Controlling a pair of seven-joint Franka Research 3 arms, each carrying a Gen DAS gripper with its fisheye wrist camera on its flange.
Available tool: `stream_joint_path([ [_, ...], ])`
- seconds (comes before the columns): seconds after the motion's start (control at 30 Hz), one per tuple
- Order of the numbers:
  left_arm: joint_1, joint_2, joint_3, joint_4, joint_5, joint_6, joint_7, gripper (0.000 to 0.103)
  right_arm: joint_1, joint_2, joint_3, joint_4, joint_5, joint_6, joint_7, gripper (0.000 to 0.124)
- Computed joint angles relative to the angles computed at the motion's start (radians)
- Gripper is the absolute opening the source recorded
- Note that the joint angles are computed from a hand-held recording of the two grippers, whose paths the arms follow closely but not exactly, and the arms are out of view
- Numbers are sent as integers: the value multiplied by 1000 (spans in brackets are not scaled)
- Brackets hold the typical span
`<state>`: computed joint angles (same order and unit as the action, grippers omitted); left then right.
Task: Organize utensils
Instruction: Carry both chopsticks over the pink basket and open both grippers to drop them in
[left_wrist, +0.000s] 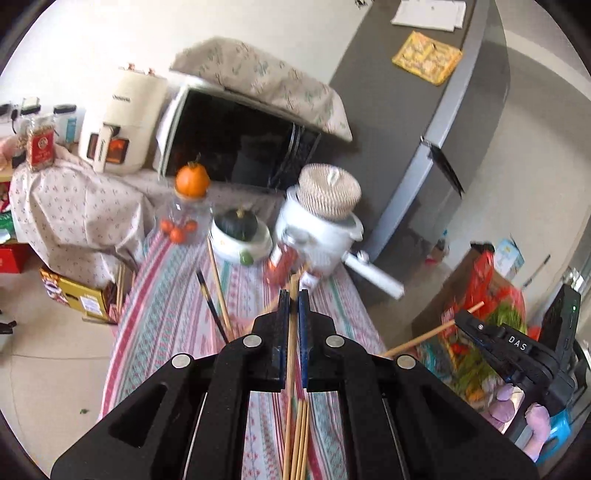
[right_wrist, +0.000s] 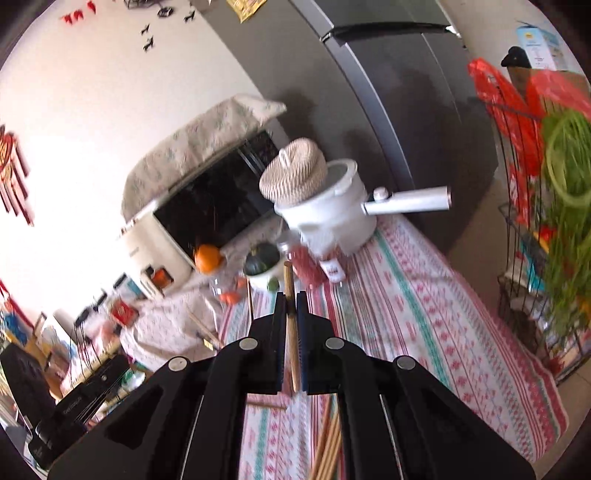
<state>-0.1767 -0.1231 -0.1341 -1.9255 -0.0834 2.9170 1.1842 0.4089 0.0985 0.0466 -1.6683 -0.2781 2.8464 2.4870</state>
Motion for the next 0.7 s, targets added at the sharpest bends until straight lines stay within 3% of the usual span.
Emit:
stream_joint_path([
  [0.37, 105, 57, -21, 116, 297, 31, -332, 4, 15, 121, -20, 185, 106, 27, -67, 6],
  [0.5, 134, 90, -23, 159, 458, -5, -485, 5, 27, 180, -15, 253, 182, 8, -126, 6],
  [0.6, 118, 146, -16, 202, 366, -74, -399, 10, 41, 221, -15, 301, 227, -11, -163, 6],
  [0.7, 114, 157, -6, 203, 388, -115, -435, 11, 60, 251, -24, 342, 247, -31, -184, 6],
])
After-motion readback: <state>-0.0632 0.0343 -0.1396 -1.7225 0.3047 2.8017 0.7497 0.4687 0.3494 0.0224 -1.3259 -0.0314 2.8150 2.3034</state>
